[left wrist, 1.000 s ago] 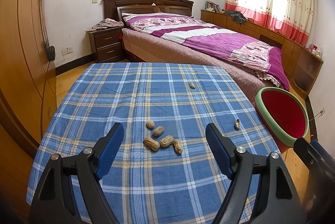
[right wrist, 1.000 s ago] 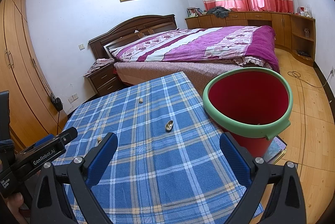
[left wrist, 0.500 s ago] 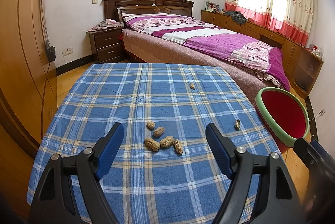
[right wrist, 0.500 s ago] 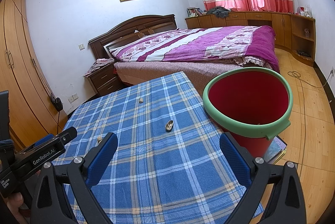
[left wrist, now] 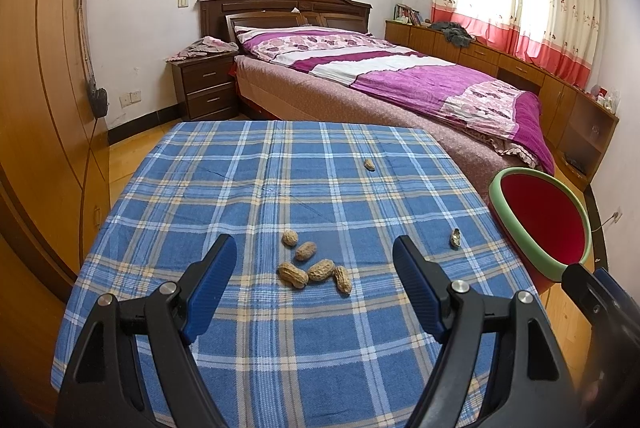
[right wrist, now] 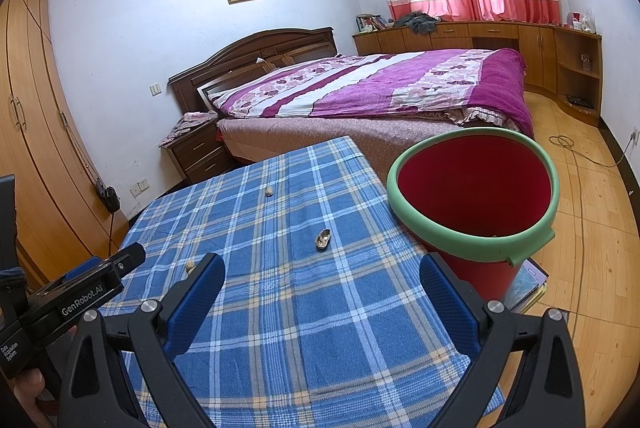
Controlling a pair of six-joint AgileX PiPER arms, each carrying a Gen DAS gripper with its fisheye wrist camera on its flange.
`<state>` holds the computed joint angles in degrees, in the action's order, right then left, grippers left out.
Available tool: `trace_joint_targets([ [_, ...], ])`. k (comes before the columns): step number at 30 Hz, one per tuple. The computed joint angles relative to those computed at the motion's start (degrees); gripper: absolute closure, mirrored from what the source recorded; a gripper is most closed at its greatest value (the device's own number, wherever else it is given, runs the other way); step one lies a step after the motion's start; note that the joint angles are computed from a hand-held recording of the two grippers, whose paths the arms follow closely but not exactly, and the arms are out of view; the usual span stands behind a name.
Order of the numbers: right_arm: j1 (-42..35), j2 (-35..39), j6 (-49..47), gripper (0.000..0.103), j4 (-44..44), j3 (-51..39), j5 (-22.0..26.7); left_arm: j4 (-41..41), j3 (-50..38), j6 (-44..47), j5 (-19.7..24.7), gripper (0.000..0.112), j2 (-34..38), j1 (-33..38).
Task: Collect trash
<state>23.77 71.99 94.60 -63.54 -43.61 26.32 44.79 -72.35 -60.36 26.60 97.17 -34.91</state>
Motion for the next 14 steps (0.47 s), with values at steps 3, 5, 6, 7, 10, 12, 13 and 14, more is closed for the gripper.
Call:
trace_joint_targets([
  [3,0.01,-0.04,-0.09,0.003,0.06,-0.02,0.03,-0.15,0.04,0.07,-0.05,0.032,-0.02,0.0],
  [5,0.01,0.0,0.06,0.003,-0.06,0.0,0.05,-0.66,-0.12,0.62,-0.14,0.032,0.05,0.21],
  [6,0.03,0.0,-0.02,0.003,-0.02,-0.04,0.11,-1.1,-0.11,1.14,-0.25,0.032,-0.05,0.45],
  [7,0.02,0.03,-0.04,0.003,0.02,-0.04,0.11,-1.43,-0.24,1.53,-0.28,0.032,-0.01,0.61],
  [10,-0.04,0.09,0.34,0.003,-0.31,0.2,-0.08,-1.87,-0.34,1.96,-0.32,0.032,0.01,0.8],
  [12,-0.09,0.05,0.14,0.003,-0.16,0.21,-0.13,-1.63,-0.05,1.67,-0.33,0.032,-0.18,0.86],
  [13,-0.07,0.02,0.11,0.003,-0.13,0.13,-0.09,-0.98,0.2,0.95,-0.29,0.032,-0.21,0.73],
  [14,-0.07,0.02,0.11,0.003,-0.13,0.13,-0.09,-0.5,0.18,0.43,-0.2,0.032,-0.01,0.68],
])
